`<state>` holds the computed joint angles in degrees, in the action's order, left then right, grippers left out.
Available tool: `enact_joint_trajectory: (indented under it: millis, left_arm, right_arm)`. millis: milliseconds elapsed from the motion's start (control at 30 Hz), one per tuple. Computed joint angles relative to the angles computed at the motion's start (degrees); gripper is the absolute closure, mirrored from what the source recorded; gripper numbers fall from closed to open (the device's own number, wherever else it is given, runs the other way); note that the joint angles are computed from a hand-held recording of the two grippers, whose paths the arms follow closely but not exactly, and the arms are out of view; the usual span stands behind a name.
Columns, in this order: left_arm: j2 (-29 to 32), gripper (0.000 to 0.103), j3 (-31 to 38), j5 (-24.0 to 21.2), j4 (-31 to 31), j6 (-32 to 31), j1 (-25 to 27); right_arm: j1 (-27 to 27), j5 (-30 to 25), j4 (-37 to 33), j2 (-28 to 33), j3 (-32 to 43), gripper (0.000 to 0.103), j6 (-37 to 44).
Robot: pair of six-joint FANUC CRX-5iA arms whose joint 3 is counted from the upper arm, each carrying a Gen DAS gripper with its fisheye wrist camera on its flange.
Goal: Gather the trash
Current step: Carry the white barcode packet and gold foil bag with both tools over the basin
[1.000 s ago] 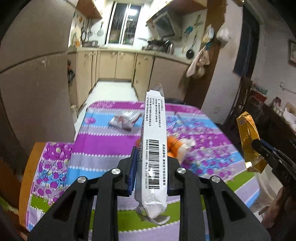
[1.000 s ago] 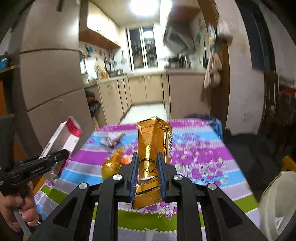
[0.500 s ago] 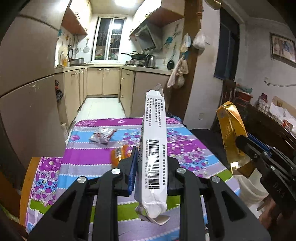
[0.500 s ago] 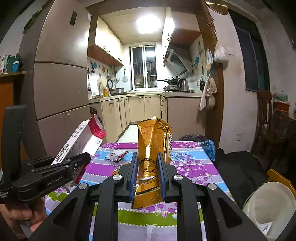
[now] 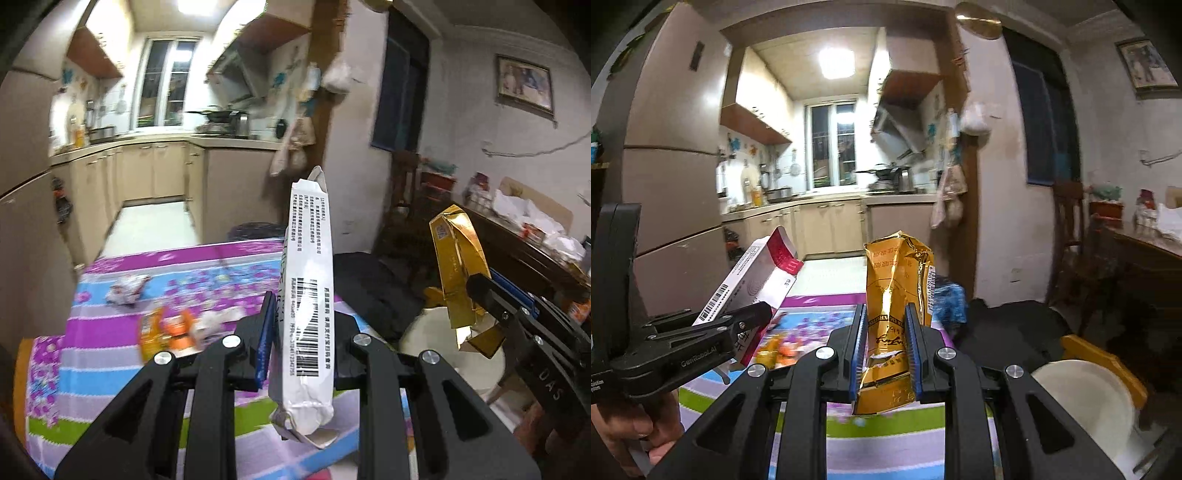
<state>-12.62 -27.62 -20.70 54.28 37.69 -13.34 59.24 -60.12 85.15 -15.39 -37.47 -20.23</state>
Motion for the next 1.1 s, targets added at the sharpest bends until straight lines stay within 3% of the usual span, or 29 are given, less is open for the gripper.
enact_joint_trajectory:
  millis: [200, 300, 433, 600, 833, 1033, 1100]
  left_arm:
    - [5.1, 0.081, 5.3, -2.8, -1.0, 0.8, -6.6]
    - [9.0, 0.081, 9.4, -6.2, -2.9, 2.0, -9.3]
    - [15.7, 0.081, 17.8, -11.9, -9.4, 8.0, -12.4]
    - [24.9, 0.081, 29.9, -21.0, -17.4, 16.2, -15.3]
    - [34.9, 0.081, 42.5, -30.6, -25.5, 25.2, -18.1]
    - [39.9, 0.081, 47.4, -35.0, -28.9, 30.2, -18.9]
    - [40.7, 0.081, 48.0, -35.3, -29.6, 31.3, -19.0]
  right_arm:
    - [0.5, -7.0, -6.7, -8.2, -4.0, 0.082, 4.0]
    - [-0.5, -9.3, -11.0, -13.1, -5.6, 0.082, 6.8]
    - [-4.2, -9.7, -18.9, -19.7, -6.5, 0.082, 12.7]
    - [-16.4, -2.5, -32.4, -23.9, -4.9, 0.082, 24.3]
    - [-34.4, 7.2, -53.3, -20.2, -0.9, 0.082, 42.9]
    - [-41.4, 11.9, -61.0, -17.8, -1.6, 0.081, 48.9]
    - [-40.4, 12.4, -60.1, -17.3, -2.5, 0.081, 46.6]
